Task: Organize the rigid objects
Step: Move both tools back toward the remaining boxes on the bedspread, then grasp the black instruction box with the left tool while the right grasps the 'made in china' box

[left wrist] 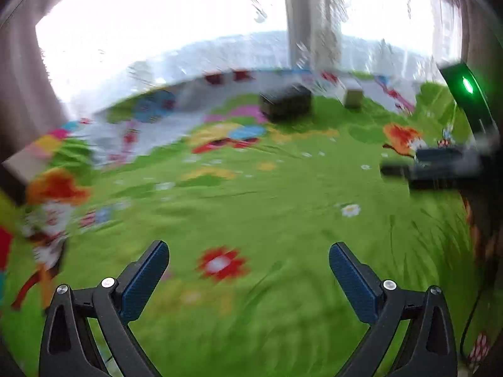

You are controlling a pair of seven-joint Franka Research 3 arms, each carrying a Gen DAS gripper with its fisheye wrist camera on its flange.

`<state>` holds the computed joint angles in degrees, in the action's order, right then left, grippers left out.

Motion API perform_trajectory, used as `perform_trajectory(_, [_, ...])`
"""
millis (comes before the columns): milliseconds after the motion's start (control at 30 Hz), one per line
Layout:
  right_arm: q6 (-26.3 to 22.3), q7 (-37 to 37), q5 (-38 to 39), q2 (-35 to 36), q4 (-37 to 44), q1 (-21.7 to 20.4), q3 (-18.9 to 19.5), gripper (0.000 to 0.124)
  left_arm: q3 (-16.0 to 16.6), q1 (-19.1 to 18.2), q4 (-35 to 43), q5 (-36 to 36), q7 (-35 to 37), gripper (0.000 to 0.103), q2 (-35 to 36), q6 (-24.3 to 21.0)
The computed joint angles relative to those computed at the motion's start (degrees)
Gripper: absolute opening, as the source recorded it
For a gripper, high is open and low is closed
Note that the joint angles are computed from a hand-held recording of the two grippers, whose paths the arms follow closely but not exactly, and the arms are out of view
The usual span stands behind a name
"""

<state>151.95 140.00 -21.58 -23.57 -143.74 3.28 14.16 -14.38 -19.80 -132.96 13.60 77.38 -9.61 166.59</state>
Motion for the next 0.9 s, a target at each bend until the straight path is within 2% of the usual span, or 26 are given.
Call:
perform_trajectory(33, [0.95,-0.2,0.4,0.95,0.18,-0.82,-1.35,0.091,-1.41,0.96,0.81,-1.36,0.86,0.103,1.28,-0.17])
perform_trajectory(67, [1.41,-0.16,0.38,2.49,0.98,-2.07,-2.33,0.092,-3.75,2.94,2.16,-1.96,0.96,0.103,2.57,-2.15])
perform_trajectory(100, [1.26,0.95,-0.96,4.39,2.47,-3.93,-2.45,0.092,-7.33,6.37,3.1,-1.69,0.53,0.103,2.96,-4.16])
perform_trajectory(133, [1.36,2.07,-2.75,6.25,4.16,-5.36,-2.61,0.092,-9.31,8.3,3.38,-1.52,-0.33,0.103,3.28,-3.73])
perform_trajectory(233, [2.17,2.23,-3.68,11.83,9.48,-5.66,-5.41,0.092,-9.87,9.64,3.19,-3.07,-2.18,0.103,3.31,-4.34])
perform_trajectory(300, [2.69,1.76,-3.66,16.5,14.04,-5.07,-7.64,0.092,-7.03,7.01,4.22,-8.08,0.0,0.103,4.16,-6.39])
perform_trajectory(367, [2.05,2.18,-4.44,20.78,18.87,-4.2,-9.19,0.092,-7.63,8.03,3.87,-8.74,-0.94,0.103,3.92,-5.73])
perform_trajectory(400, [1.95,1.57,-4.47,22.72,21.1,-3.68,-10.05,0.092,-9.34,9.75,4.11,-8.21,-1.36,0.103,3.83,-6.41])
perform_trajectory(467, [-0.55,0.73,-4.91,25.44,24.7,-2.38,-11.52,0.092,-9.29,9.62,5.5,-7.23,-0.43,0.103,5.11,-7.29])
perform_trajectory(500, [-3.37,0.7,-5.85,26.26,26.24,-1.43,-12.03,0.086,-9.14,9.38,6.99,-9.23,2.61,0.103,6.16,-8.23])
perform_trajectory(533, [-5.18,0.41,-6.74,26.2,26.75,-0.43,-12.53,0.071,-9.34,9.39,8.78,-8.76,3.7,0.103,7.78,-8.47])
perform_trajectory(567, [-3.8,0.72,-7.68,24.94,25.32,0.37,-13.13,0.047,-9.67,9.57,11.22,-7.02,3.58,0.103,9.98,-8.83])
perform_trajectory(667, [1.47,-1.12,-6.37,18.2,16.81,1.81,-13.56,0.044,-9.53,8.57,20.37,-0.1,0.98,0.103,17.22,-11.84])
perform_trajectory(700, [2.32,-2.46,-5.37,16.02,13.98,2.08,-13.08,0.044,-10.95,9.12,25.37,2.22,1.09,0.103,21.54,-12.86])
perform_trajectory(733, [2.64,-2.1,-6.39,13.57,11.45,1.75,-12.11,0.044,-10.44,7.72,30.37,3.16,1.47,0.103,24.88,-15.71])
perform_trajectory(767, [2.9,-2.29,-5.95,10.21,8.06,1.72,-11.17,0.044,-7.93,4.49,35.37,4.46,2.05,0.103,28.36,-16.95])
perform_trajectory(800, [3.54,-3.11,-4.29,7.38,5.21,1.88,-10.7,0.044,-3.45,-0.43,40.37,5.26,4.53,0.103,31.96,-16.16])
perform_trajectory(833, [3.89,-3.51,-3.08,4.68,2.61,1.82,-10.15,0.044,-0.01,-4.22,45.38,5.31,7.14,0.103,35.04,-17.48])
perform_trajectory(900, [3.48,-3.65,-1.95,0.0,-1.44,1.24,-8.27,0.044,9.54,-13.24,55.38,4.99,13.36,0.103,41.83,-16.83])
